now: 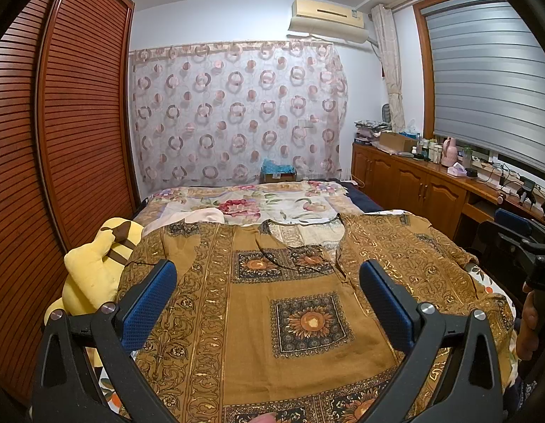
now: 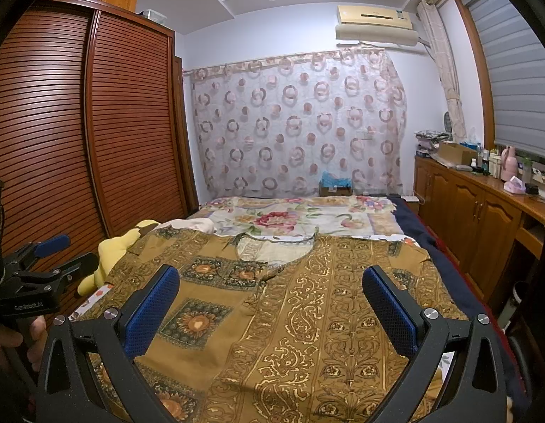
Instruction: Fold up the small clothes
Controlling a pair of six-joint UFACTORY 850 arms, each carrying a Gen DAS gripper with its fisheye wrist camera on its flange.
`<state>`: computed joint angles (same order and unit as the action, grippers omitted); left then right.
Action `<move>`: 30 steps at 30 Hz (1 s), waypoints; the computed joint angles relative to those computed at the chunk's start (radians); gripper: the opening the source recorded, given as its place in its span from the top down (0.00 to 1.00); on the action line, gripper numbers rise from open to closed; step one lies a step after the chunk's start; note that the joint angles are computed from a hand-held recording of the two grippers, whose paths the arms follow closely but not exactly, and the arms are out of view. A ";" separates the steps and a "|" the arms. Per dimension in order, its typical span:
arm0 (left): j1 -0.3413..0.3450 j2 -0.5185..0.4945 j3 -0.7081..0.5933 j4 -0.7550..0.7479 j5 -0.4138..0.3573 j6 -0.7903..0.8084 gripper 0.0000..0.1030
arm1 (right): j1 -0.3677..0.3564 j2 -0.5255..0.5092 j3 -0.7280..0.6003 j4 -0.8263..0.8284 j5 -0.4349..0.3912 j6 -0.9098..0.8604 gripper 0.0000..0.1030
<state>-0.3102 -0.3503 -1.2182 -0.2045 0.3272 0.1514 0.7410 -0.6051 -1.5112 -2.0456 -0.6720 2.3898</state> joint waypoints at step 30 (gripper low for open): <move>0.139 -0.133 -0.130 0.247 -0.206 -0.197 0.00 | -0.067 -0.090 -0.120 0.152 0.259 -0.187 0.00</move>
